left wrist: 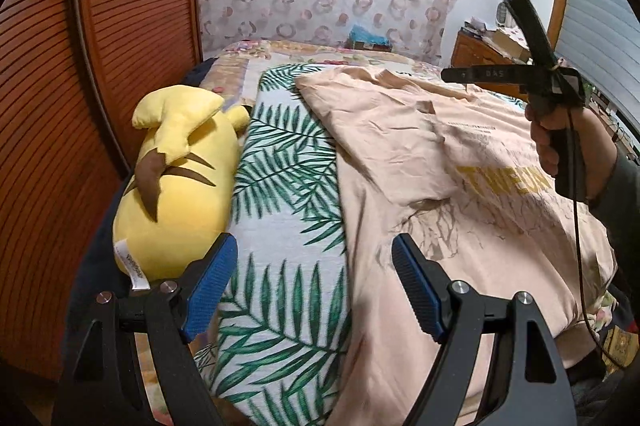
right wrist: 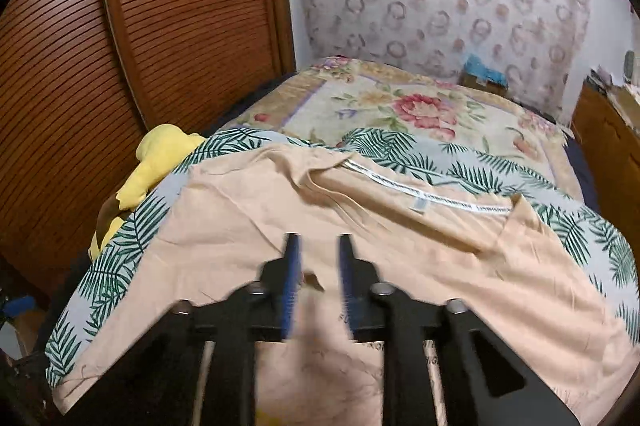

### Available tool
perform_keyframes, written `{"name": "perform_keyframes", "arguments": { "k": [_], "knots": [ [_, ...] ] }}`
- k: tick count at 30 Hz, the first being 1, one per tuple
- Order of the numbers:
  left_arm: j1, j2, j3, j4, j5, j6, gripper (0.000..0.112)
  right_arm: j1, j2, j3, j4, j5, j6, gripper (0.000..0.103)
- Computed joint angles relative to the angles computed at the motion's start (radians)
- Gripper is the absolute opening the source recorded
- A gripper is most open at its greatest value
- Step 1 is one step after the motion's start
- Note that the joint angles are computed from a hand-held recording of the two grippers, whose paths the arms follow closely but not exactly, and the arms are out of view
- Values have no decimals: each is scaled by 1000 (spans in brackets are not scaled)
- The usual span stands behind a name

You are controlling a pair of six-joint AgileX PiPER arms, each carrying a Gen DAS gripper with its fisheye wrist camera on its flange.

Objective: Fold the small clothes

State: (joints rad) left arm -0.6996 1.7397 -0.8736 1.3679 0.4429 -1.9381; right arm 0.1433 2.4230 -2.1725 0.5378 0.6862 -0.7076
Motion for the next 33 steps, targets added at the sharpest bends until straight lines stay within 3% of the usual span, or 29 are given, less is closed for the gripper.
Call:
{"name": "perform_keyframes", "arguments": {
  "k": [9, 20, 33],
  "knots": [
    [-16, 118, -177, -145, -18, 200, 80, -110, -204, 376, 280, -58, -417, 60],
    [-53, 320, -511, -460, 5, 596, 80, -247, -405, 664, 417, -66, -673, 61],
    [-100, 630, -1077, -843, 213, 1092, 80, -421, -509, 844, 458, -50, -718, 61]
  ]
}}
